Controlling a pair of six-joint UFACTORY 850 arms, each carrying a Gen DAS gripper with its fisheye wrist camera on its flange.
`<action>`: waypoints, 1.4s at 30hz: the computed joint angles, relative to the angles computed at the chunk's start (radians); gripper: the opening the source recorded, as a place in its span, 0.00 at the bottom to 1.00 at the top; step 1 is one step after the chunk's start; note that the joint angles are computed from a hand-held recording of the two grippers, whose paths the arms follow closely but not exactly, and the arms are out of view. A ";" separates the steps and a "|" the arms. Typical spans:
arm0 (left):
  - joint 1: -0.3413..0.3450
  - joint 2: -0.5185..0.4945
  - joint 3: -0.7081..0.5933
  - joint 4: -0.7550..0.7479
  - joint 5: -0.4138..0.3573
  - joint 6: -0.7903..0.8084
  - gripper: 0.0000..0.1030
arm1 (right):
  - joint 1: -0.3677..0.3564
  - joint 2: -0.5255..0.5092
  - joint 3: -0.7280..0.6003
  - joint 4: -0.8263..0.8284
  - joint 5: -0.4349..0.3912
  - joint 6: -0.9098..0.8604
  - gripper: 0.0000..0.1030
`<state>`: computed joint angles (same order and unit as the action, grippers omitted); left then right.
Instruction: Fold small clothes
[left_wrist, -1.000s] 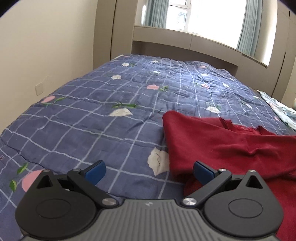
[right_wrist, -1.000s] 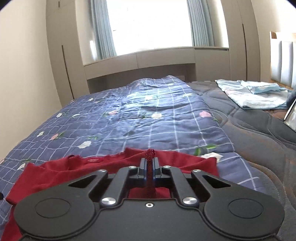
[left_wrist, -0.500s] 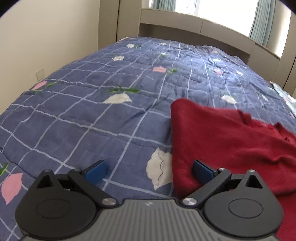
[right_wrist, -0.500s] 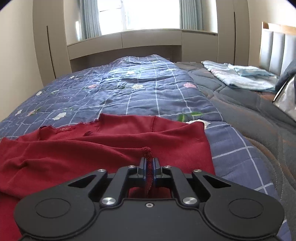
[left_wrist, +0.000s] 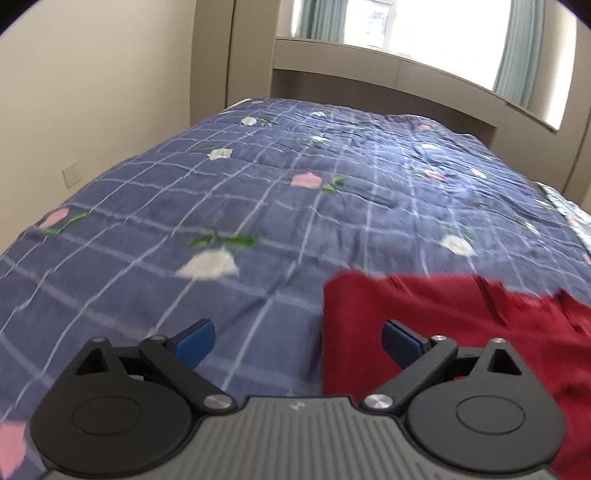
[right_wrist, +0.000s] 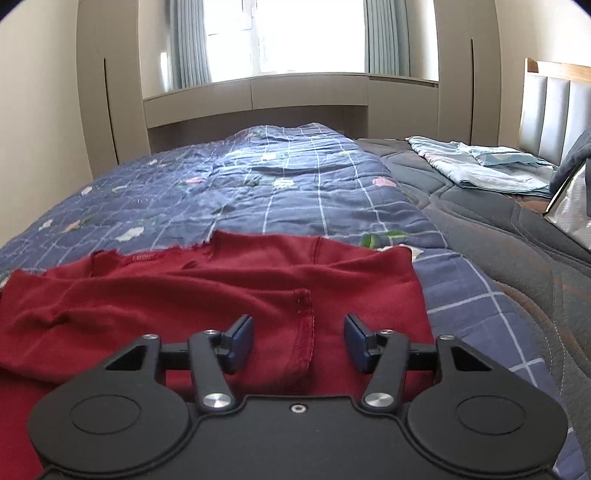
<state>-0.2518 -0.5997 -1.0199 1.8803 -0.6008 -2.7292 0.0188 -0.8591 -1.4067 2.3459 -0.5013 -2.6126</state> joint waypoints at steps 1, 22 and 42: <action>0.014 -0.015 -0.022 -0.019 0.014 0.023 0.92 | 0.001 -0.003 -0.002 0.002 0.002 -0.002 0.57; -0.136 0.161 0.283 0.237 -0.143 -0.290 1.00 | 0.000 -0.017 -0.002 -0.010 -0.022 -0.019 0.71; -0.203 0.085 0.237 0.228 -0.179 -0.330 0.27 | -0.007 -0.021 -0.001 -0.037 -0.045 0.013 0.80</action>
<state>-0.4549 -0.5150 -0.7833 2.1086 -0.7798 -3.0591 0.0121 -0.8802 -1.4073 2.3086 -0.5465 -2.5996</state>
